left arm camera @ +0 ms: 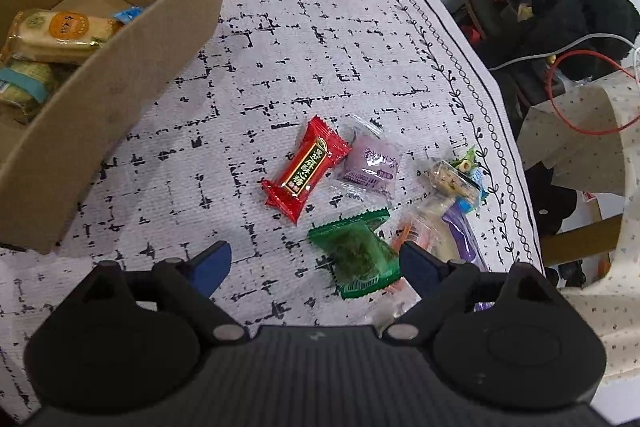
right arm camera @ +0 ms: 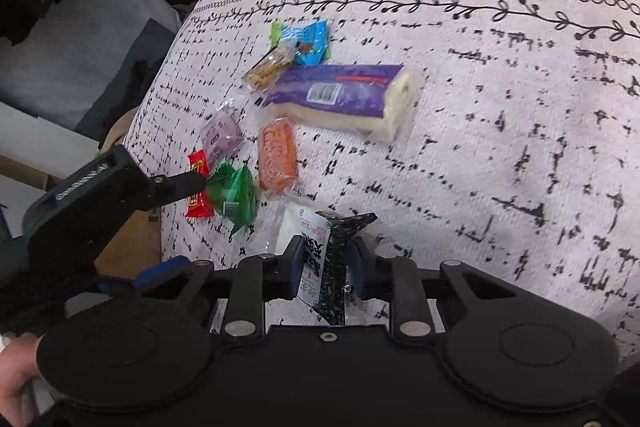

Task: Organize snacks
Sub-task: 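Grasp the white packet with the right gripper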

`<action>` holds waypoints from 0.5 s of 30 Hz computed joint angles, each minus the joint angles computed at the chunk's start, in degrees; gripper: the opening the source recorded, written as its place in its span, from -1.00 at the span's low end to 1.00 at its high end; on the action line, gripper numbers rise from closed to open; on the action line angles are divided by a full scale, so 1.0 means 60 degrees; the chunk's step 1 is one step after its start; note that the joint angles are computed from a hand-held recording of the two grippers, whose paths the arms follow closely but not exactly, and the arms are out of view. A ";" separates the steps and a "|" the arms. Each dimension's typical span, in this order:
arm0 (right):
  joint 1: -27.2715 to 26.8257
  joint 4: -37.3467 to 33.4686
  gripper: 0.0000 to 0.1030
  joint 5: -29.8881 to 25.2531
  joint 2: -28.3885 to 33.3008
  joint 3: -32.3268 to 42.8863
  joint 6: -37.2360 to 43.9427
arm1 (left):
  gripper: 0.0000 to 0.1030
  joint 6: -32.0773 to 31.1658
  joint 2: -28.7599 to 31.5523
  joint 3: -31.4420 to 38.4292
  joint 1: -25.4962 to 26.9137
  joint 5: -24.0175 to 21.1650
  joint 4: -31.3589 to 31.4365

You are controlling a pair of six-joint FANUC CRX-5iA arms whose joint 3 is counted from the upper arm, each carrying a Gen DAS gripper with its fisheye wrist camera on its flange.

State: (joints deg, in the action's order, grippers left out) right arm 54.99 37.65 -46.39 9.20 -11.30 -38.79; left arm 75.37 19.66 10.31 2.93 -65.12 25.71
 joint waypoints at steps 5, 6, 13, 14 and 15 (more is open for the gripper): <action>0.0018 0.0461 -0.56 0.0193 -0.0343 -0.0511 -0.0644 | 0.59 0.0385 0.0169 0.0236 -0.0281 -0.0076 -0.0438; -0.0004 0.0511 -0.56 0.0326 -0.0381 -0.0600 -0.0746 | 0.54 0.0447 0.0216 0.0282 -0.0316 -0.0140 -0.0504; -0.0165 0.0477 -0.45 0.0830 -0.0377 -0.0789 -0.0992 | 0.33 0.0387 0.0093 -0.0018 -0.0406 0.0170 -0.0454; -0.0172 0.0503 -0.44 0.0852 -0.0373 -0.0802 -0.1045 | 0.27 0.0368 0.0089 -0.0040 -0.0403 0.0188 -0.0415; -0.0173 0.0502 -0.42 0.0858 -0.0368 -0.0797 -0.1012 | 0.16 0.0305 0.0074 -0.0110 -0.0375 0.0213 -0.0302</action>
